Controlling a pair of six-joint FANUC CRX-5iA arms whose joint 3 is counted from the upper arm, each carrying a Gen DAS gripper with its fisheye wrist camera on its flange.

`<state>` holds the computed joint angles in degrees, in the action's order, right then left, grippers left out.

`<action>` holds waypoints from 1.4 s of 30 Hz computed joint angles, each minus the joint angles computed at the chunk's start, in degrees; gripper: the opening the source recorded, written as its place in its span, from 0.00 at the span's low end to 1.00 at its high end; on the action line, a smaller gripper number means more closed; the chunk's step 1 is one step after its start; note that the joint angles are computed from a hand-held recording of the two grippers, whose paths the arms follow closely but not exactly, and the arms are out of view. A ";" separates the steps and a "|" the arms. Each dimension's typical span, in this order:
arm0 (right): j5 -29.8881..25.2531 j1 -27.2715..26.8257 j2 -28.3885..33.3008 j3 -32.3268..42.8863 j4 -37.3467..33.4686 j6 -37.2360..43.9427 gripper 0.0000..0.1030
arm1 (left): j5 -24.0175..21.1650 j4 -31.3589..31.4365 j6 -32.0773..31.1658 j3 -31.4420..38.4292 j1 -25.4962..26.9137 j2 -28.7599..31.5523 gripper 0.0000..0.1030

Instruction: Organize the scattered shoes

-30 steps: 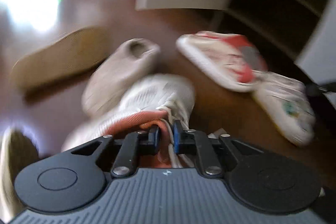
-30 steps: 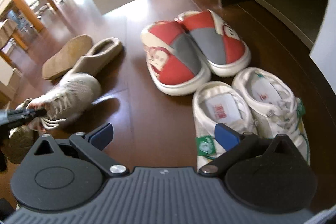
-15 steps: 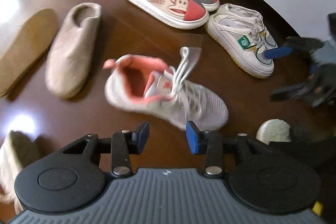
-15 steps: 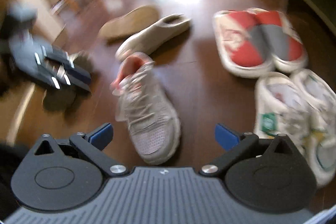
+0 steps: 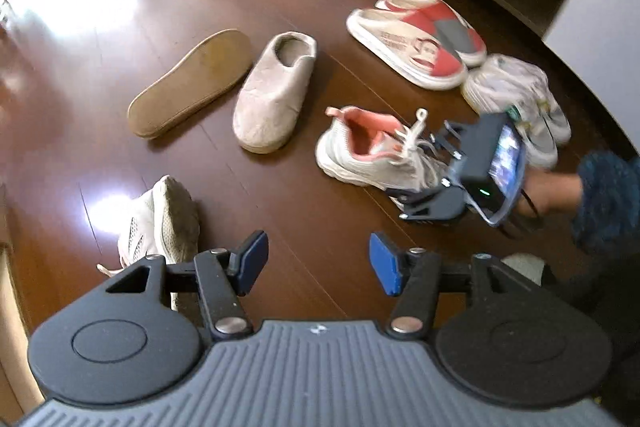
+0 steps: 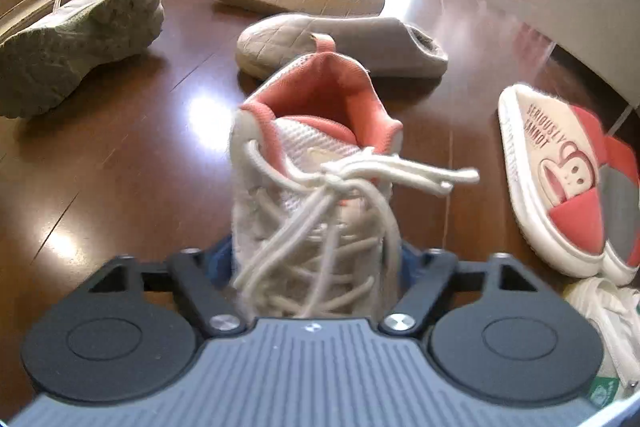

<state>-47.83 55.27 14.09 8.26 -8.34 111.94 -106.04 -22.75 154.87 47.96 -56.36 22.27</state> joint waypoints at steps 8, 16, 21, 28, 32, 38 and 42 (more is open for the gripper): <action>1.79 -4.13 -6.09 -9.30 11.90 -15.75 0.58 | 2.79 2.50 -2.38 -2.25 1.54 0.22 0.58; 3.17 -5.81 -7.12 -11.88 17.21 -22.43 0.61 | -0.43 3.05 -1.21 -0.59 0.69 1.87 0.58; 0.58 -5.40 -6.74 -9.89 16.64 -26.06 0.83 | -4.38 3.75 2.60 -2.35 -0.24 1.46 0.59; 7.95 -7.41 -11.71 -9.54 18.39 -31.52 0.99 | -0.92 2.41 14.06 -22.50 -1.25 -10.75 0.60; 4.59 -9.29 -9.12 -2.82 14.30 -31.70 0.99 | 1.39 0.56 18.97 -34.37 -0.58 -17.49 0.60; 1.46 -6.97 -5.29 1.91 13.01 -31.50 0.99 | 13.26 0.75 27.13 -49.00 2.14 -24.68 0.58; -0.08 -5.61 -3.88 4.54 8.43 -28.89 0.99 | 21.61 1.68 14.86 -46.43 1.94 -22.57 0.55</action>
